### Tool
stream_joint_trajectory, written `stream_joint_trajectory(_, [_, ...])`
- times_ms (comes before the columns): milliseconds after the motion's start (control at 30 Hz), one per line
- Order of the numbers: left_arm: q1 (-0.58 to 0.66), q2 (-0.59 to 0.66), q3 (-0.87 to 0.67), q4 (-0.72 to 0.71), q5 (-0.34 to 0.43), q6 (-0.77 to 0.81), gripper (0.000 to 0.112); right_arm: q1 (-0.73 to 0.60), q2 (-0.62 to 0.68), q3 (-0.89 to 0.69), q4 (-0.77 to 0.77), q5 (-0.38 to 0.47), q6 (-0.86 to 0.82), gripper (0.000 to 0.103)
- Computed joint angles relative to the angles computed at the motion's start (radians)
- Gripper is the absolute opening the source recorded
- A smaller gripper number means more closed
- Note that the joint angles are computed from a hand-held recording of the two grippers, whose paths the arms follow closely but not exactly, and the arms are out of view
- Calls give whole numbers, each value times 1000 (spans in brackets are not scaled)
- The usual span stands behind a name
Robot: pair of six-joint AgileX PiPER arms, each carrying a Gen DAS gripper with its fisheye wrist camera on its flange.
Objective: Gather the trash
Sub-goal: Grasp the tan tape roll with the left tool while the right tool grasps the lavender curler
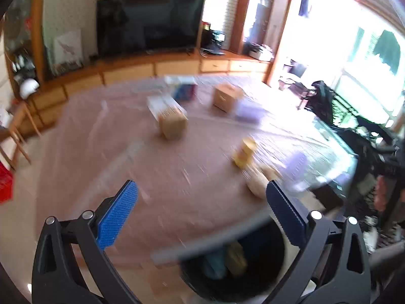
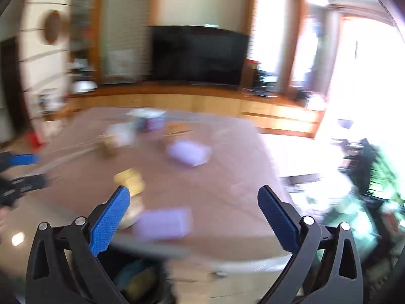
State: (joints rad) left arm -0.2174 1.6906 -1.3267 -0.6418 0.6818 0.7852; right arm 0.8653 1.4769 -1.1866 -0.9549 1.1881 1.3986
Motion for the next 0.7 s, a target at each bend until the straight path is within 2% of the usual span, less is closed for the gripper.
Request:
stream_joint_trajectory(33, [-24, 42, -59, 62, -25, -73, 101, -44, 29, -33, 12, -7, -24, 99])
stream_joint_trajectory(67, [-37, 65, -88, 96, -37, -112, 101, -114, 59, -70, 57, -54, -72, 99])
stream_joint_trajectory(100, [-57, 116, -156, 161, -31, -186, 101, -210, 91, -110, 142, -141, -137, 99])
stream_joint_trajectory(133, [-70, 150, -201, 190, -16, -225, 101, -281, 98, -114, 217, -233, -192, 99])
stream_joint_trajectory(233, [-76, 294, -401, 247, 89, -317, 101, -469, 209, -215, 517, -372, -380, 99])
stream_joint_trajectory(267, [-78, 343, -465, 271, 118, -355, 101, -517, 261, -266, 609, -377, -433, 99])
stream_joint_trajectory(367, [-84, 450, -612, 322, 186, -456, 101, -572, 377, -362, 733, -373, -462, 99])
stream_joint_trajectory(600, [-97, 657, -924, 380, 330, -574, 101, -561, 558, -565, 740, -258, -373, 99])
stream_joint_trajectory(700, [-105, 724, -1035, 396, 386, -598, 92, -561, 594, -607, 747, -231, -355, 99])
